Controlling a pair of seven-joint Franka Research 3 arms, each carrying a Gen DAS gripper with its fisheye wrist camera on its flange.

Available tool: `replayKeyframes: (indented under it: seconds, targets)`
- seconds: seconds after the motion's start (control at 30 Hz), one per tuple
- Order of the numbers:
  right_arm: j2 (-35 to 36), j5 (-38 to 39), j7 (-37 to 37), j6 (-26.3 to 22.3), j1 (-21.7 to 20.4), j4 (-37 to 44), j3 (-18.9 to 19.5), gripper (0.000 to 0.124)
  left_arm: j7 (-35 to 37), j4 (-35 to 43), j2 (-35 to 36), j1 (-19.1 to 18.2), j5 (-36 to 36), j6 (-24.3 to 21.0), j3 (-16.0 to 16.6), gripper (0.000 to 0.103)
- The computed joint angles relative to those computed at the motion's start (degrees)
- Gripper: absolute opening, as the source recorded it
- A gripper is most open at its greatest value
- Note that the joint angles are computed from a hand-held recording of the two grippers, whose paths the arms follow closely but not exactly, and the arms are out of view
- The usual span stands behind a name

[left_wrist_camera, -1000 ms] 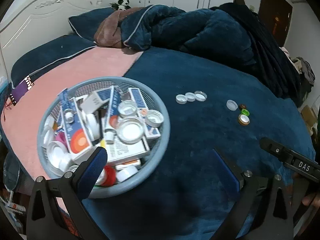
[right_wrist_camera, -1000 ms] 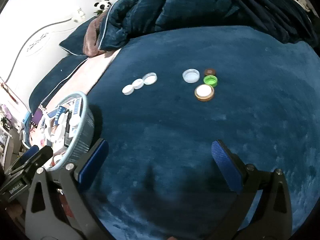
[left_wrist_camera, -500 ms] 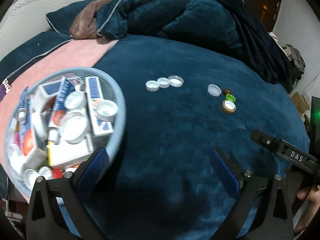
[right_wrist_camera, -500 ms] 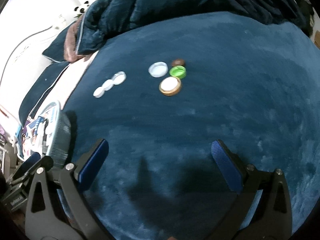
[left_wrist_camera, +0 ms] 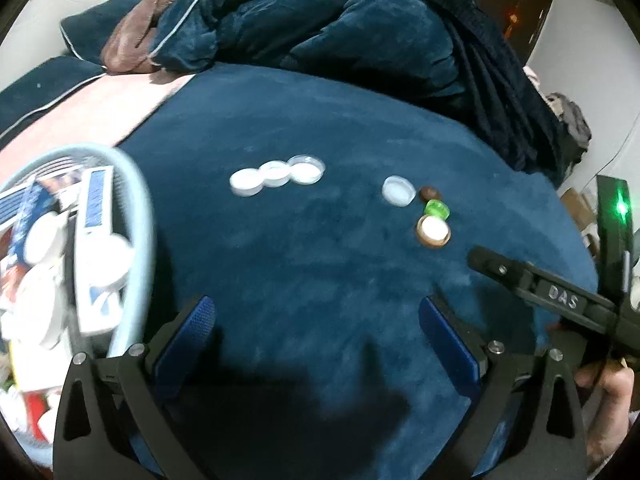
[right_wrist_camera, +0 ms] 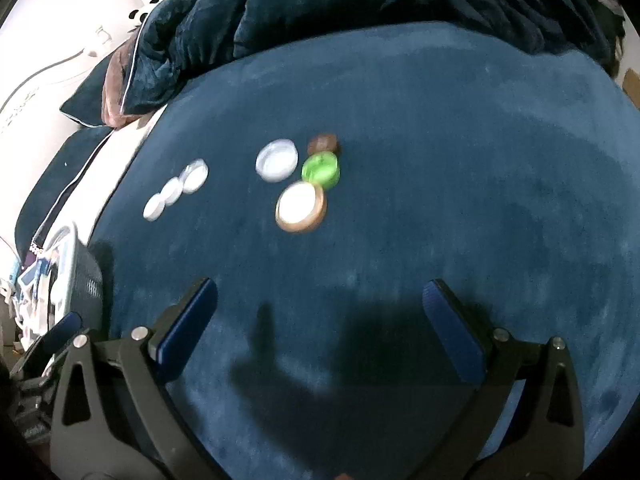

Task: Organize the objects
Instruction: 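Move both open grippers back toward the remaining caps on the bed, then grasp a white cap with the right gripper while the left grasps another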

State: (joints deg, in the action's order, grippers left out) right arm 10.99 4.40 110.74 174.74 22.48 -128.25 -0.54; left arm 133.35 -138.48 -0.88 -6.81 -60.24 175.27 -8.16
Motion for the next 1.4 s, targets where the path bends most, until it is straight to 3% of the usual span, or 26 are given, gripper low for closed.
replayKeyframes:
  seconds: [0.1,0.3,0.43,0.57,0.73,0.8,0.87,0.9,1.0,1.07,1.1,1.17,1.2,1.23,1.3,1.4]
  targets:
    - [2.3,-2.3,-0.6,-0.7,0.1,3.9,-1.5,0.103,-1.8,2.5,2.7,0.5,2.1,0.5,-0.7,0.102]
    - [8.2,3.0,-11.2,-2.5,-4.6,12.8,3.6,0.103,-7.5,10.3,9.9,3.6,8.9,1.6,-3.0,0.102]
    - [13.7,2.4,-15.2,-6.7,-3.1,20.7,2.5,0.103,-9.2,16.0,14.4,6.7,11.9,1.1,-4.8,0.102]
    - [18.7,2.4,-19.1,-9.9,-2.6,28.0,2.5,0.103,-13.2,20.0,18.0,8.0,18.1,1.6,-4.6,0.102]
    - [23.4,2.6,-22.6,-15.1,-2.0,34.4,2.3,0.1,-20.7,24.5,22.6,5.7,28.7,0.3,-0.1,0.102]
    - [23.9,0.9,-23.3,-15.5,-0.7,34.4,0.9,0.089,-22.0,26.1,24.4,5.3,32.1,-0.2,0.5,0.101]
    - [23.6,-1.2,-24.2,-14.6,0.4,33.3,-0.3,0.066,-22.4,26.9,25.5,5.4,35.1,0.6,0.4,0.1]
    - [23.3,-0.2,-26.6,-14.0,-1.2,32.6,1.4,0.042,-22.0,27.7,26.4,6.0,36.1,0.8,-0.5,0.099]
    - [22.2,6.4,-31.4,-12.2,-6.0,30.6,6.5,0.041,-21.1,29.8,28.6,8.6,38.3,0.8,-3.8,0.099]
    - [21.6,9.7,-32.4,-11.3,-7.1,29.5,7.5,0.041,-21.6,31.5,30.1,8.6,40.9,-0.1,-4.0,0.097]
    - [21.2,11.3,-32.8,-10.7,-7.5,28.9,8.0,0.041,-22.7,32.7,31.2,7.2,43.1,-1.2,-2.4,0.094]
    - [21.0,12.3,-32.5,-10.1,-6.7,28.6,7.2,0.041,-24.2,34.4,32.5,6.4,46.0,-3.8,-1.2,0.077]
    - [20.8,12.1,-32.1,-10.0,-6.0,28.5,6.5,0.041,-24.9,34.9,32.9,6.4,47.1,-5.1,-1.0,0.057]
    - [20.6,12.1,-32.0,-10.0,-5.6,28.3,6.0,0.041,-24.6,34.6,32.9,7.6,47.5,-5.2,-2.2,0.044]
    - [20.2,11.9,-31.5,-9.9,-4.9,27.8,5.4,0.041,-24.6,33.2,32.1,9.6,48.1,-3.7,-4.4,0.041]
    - [19.2,12.3,-31.2,-9.5,-4.7,26.8,5.4,0.041,-23.5,30.8,30.8,15.4,46.9,-1.9,-10.7,0.041]
